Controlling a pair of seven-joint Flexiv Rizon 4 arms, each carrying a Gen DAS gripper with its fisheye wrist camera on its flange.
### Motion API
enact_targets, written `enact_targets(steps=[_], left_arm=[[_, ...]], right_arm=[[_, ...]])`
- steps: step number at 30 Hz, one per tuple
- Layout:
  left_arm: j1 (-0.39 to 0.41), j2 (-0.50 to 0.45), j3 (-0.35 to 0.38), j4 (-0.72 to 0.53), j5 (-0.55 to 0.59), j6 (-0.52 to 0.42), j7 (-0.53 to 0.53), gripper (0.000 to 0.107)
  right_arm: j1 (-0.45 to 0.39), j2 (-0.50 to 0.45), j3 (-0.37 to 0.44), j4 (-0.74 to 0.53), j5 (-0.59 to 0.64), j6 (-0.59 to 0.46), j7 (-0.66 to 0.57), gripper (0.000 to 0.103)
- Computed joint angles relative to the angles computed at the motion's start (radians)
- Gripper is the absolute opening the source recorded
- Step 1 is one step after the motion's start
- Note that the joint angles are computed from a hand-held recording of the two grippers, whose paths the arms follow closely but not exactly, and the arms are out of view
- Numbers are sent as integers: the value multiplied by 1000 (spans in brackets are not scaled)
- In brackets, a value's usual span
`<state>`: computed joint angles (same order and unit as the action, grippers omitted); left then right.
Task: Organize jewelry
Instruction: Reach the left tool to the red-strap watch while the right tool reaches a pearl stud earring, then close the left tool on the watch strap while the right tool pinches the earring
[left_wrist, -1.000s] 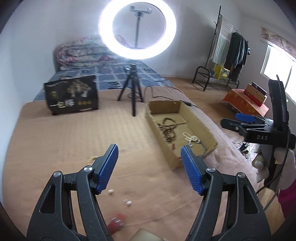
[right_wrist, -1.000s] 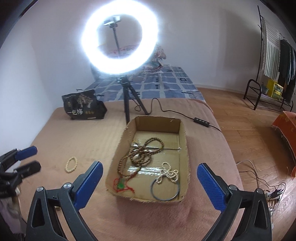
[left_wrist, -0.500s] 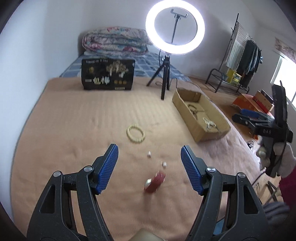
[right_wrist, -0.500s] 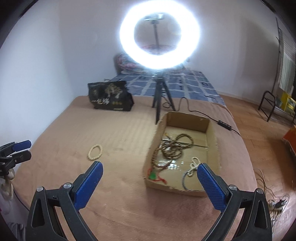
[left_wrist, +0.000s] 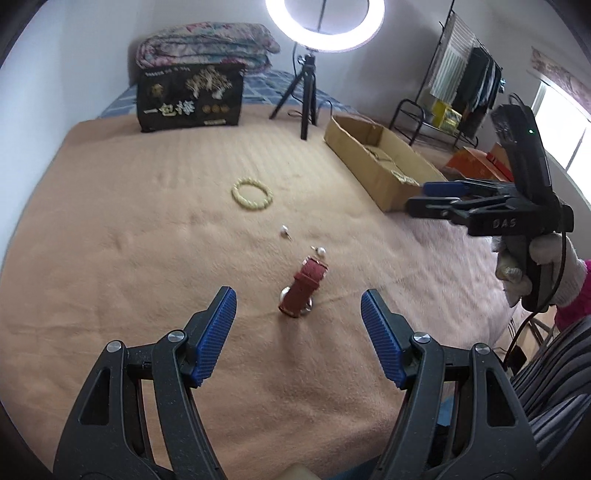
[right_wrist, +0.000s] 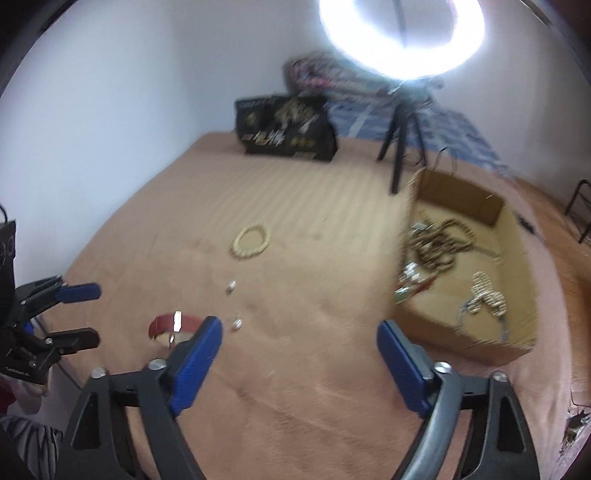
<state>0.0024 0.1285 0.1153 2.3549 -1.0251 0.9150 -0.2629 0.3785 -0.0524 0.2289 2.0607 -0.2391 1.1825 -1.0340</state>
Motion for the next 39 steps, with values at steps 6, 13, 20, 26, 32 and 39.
enact_targets(steps=[6, 13, 20, 26, 32, 39], left_arm=[[-5, -35, -12, 2, -12, 6, 43, 66], [0, -70, -26, -6, -44, 22, 64, 59], [-5, -89, -40, -6, -60, 46, 95, 58], [-12, -109, -52, -13, -80, 61, 111, 57], [-16, -126, -61, -19, -80, 70, 109, 46], [-15, -139, -65, -24, -75, 76, 103, 23]], right_arm=[[25, -61, 12, -31, 22, -20, -49, 74], [33, -149, 45, -132, 165, -88, -197, 50], [49, -202, 55, -184, 216, -119, -267, 37], [64, -231, 44, -198, 192, -125, -255, 33], [70, -245, 36, -204, 166, -125, -246, 26], [75, -255, 38, -209, 149, -128, -258, 11]])
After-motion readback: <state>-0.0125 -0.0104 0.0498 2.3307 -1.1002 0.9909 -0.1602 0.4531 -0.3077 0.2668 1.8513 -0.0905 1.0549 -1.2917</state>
